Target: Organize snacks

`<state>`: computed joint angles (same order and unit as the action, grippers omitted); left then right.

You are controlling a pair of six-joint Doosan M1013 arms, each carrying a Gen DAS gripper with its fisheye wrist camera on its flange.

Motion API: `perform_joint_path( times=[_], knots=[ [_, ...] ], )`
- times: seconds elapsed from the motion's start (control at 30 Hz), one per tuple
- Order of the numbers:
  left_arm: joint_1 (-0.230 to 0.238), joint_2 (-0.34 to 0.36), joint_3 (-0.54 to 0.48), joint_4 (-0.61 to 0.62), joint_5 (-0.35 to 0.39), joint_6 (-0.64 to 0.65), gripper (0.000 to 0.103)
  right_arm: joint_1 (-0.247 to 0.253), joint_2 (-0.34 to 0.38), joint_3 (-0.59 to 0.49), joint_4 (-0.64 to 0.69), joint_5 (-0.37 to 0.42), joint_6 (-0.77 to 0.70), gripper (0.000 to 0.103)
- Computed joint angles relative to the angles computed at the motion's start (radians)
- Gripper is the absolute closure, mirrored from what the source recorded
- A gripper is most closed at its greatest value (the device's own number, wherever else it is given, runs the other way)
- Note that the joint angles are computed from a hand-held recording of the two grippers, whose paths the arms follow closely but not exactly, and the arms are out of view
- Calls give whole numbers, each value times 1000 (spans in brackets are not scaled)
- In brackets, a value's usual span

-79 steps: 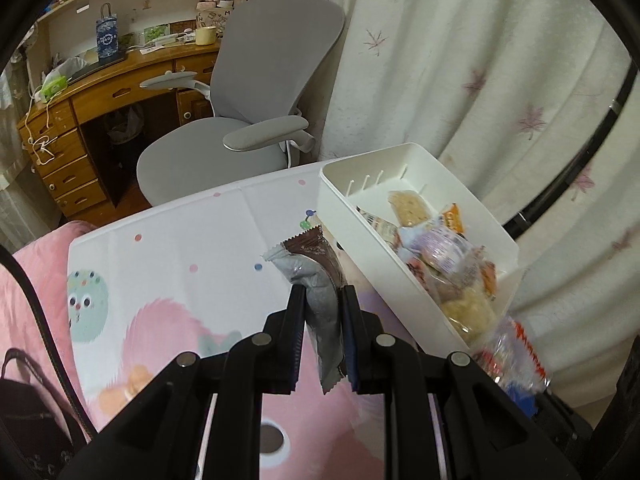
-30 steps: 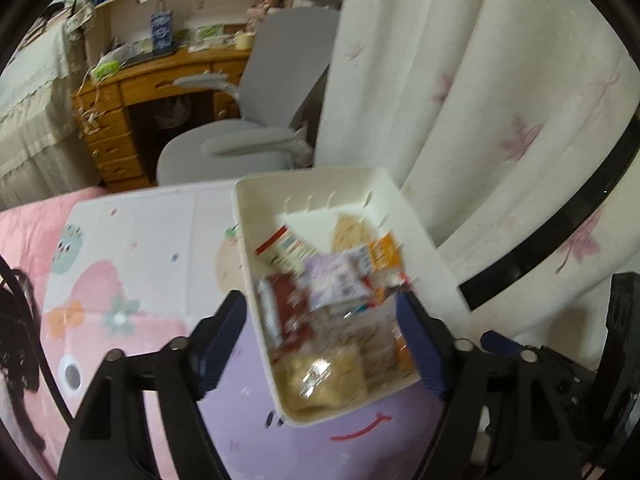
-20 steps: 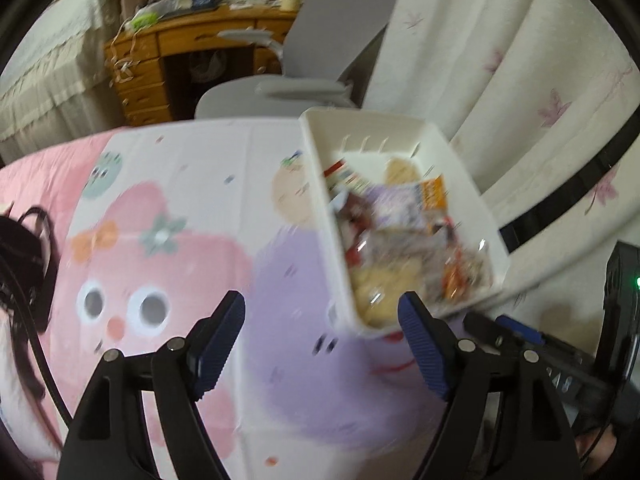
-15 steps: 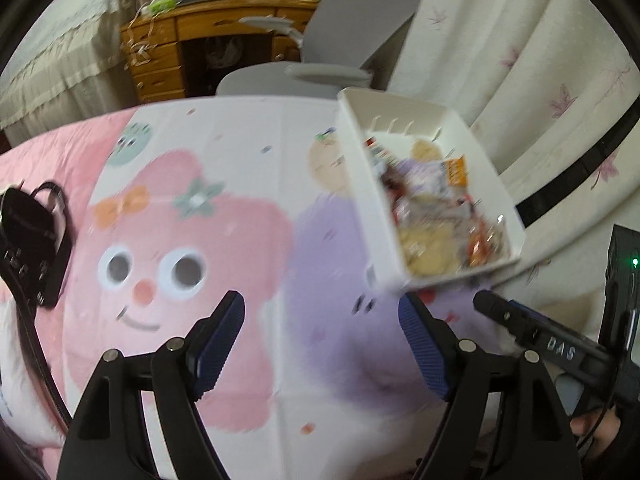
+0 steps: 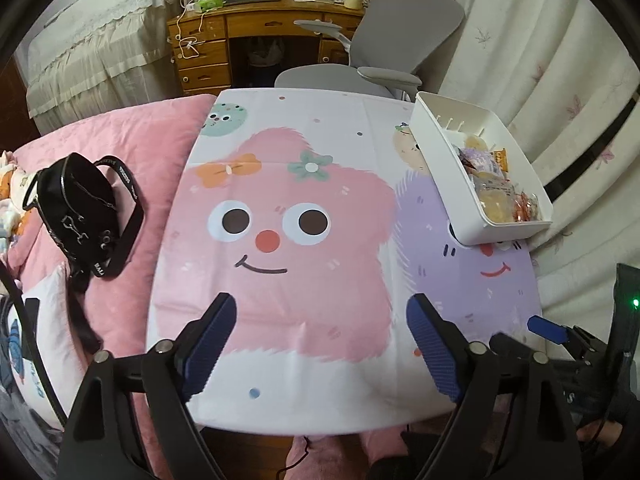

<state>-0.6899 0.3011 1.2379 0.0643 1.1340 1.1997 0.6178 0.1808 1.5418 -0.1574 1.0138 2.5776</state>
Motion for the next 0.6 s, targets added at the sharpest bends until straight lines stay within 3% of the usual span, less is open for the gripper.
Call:
perform_joint_path(
  times=[0.1,0.37,0.6],
  knots=[
    [-2,-6,-22,-48,21,57,13,22,-8,-26,-6,32,-49,7],
    [-73,-15,-102,5,25,78,13,41,-69,-83,-22,43,-85,2],
    [-109,-38,-110,29,79,1,13,74,-98,-124,-74,109,25,1]
  ],
)
